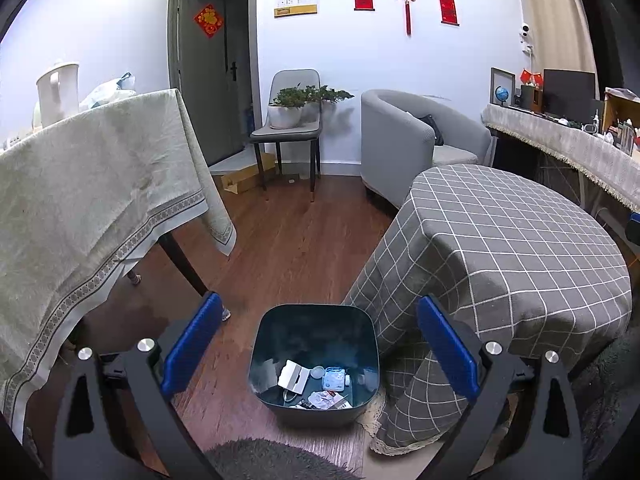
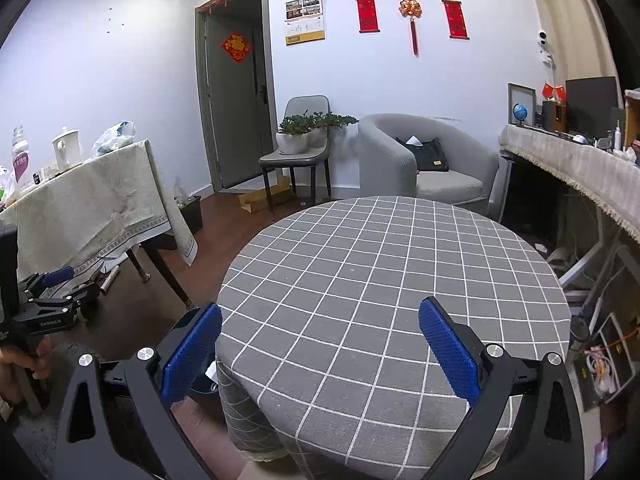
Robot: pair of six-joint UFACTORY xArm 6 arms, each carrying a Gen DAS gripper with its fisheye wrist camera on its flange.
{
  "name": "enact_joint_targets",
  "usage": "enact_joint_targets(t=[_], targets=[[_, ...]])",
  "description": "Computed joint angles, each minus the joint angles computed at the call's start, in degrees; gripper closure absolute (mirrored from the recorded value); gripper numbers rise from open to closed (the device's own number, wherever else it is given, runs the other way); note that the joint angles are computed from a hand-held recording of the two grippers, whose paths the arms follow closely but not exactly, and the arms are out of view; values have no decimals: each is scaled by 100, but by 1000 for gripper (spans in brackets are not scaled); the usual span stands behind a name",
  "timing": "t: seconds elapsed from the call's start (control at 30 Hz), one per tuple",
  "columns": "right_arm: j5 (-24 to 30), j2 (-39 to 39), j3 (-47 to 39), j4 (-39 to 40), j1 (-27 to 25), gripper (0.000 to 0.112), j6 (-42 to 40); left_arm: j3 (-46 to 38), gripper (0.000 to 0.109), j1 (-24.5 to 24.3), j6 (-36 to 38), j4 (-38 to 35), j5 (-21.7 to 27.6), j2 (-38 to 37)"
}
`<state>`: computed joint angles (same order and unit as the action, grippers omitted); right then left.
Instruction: Collect trash
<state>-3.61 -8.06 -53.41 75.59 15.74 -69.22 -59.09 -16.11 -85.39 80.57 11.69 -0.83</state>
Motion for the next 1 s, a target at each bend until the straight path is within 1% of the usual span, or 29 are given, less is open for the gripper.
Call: enact_joint_targets(t=[0.23,0.5,0.53,1.0], targets=[[26,-9,-49,337,-4,13,-260,-9,9,-35,-40,-45,18,18],[53,-33,-15,235,-30,13,-173,1,9,-45,11,-59,2,24],[71,-30,-29,348,-45,13,-295,1,9,-58,-3,-42,17,24],[82,-30,-27,294,-56,13,-241,-15,9,-61,2,-48,15,40]])
